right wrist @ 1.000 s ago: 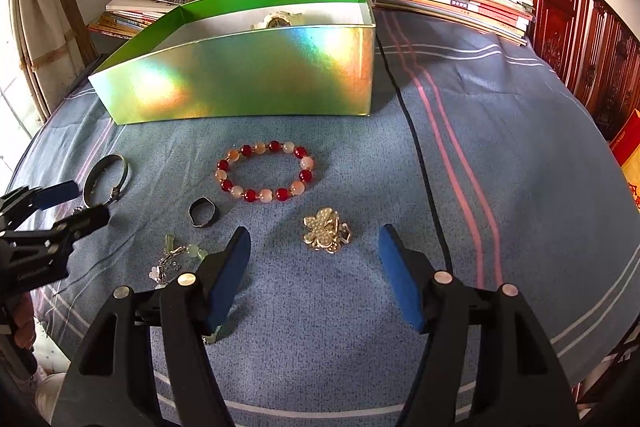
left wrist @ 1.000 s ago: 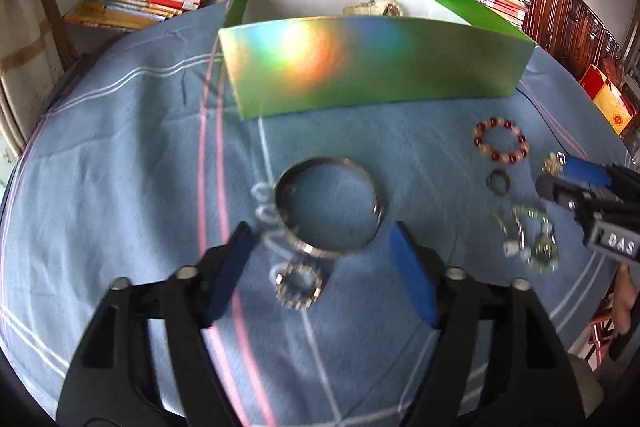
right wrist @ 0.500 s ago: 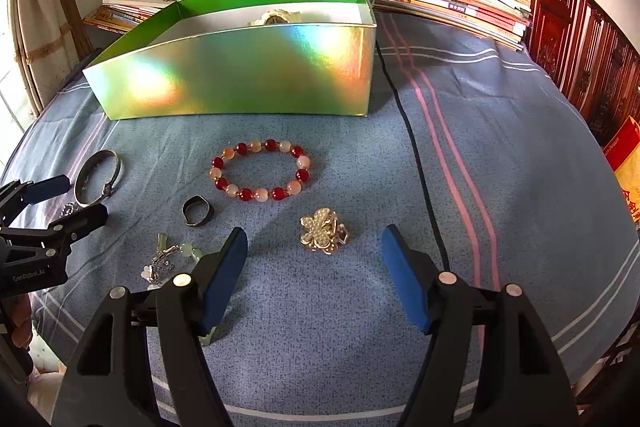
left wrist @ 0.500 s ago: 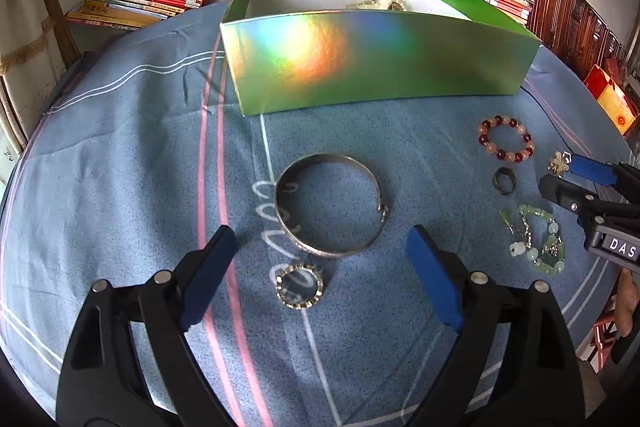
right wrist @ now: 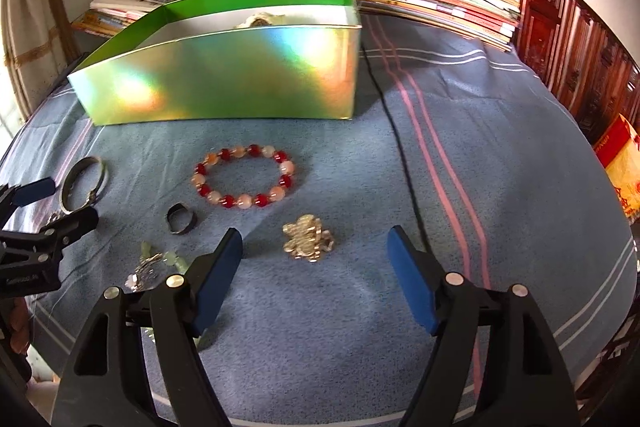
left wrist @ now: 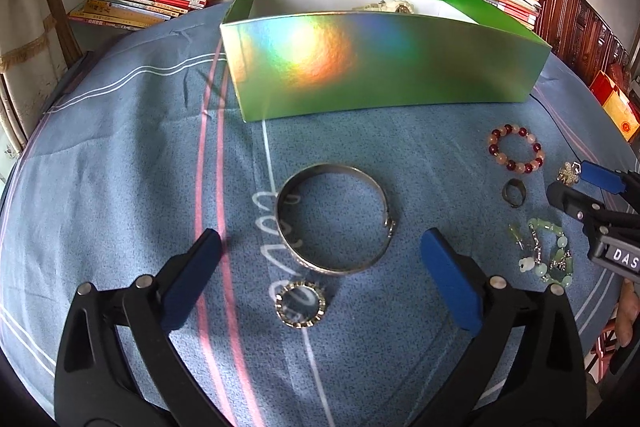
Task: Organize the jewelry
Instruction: 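Move the left tool to the silver bangle while the right approaches the gold flower brooch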
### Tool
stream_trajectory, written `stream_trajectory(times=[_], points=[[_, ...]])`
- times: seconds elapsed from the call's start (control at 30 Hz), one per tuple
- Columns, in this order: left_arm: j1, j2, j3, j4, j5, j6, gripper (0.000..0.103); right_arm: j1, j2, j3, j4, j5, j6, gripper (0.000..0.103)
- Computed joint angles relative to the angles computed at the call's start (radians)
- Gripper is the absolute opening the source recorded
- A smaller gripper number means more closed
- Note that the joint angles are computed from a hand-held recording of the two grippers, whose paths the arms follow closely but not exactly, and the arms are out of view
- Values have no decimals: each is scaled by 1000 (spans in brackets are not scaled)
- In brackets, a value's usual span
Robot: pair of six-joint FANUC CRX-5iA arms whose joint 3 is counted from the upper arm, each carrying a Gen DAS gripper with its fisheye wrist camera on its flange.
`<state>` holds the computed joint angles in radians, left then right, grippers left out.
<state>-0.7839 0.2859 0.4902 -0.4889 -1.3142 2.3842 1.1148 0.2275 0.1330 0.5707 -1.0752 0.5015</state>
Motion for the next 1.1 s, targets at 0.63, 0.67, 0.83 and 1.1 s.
stream_trajectory(times=[0.63, 0.67, 0.83, 1.1], points=[[-1, 0, 0, -4, -2, 2, 99, 4, -8, -19, 27, 6, -29, 53], [0, -1, 1, -2, -2, 2, 98, 4, -8, -17, 26, 5, -27, 53], [4, 8, 13, 9, -1, -11, 96, 4, -7, -15, 26, 6, -28, 53], [5, 27, 39, 14, 25, -48, 68, 4, -10, -22, 29, 13, -32, 53]])
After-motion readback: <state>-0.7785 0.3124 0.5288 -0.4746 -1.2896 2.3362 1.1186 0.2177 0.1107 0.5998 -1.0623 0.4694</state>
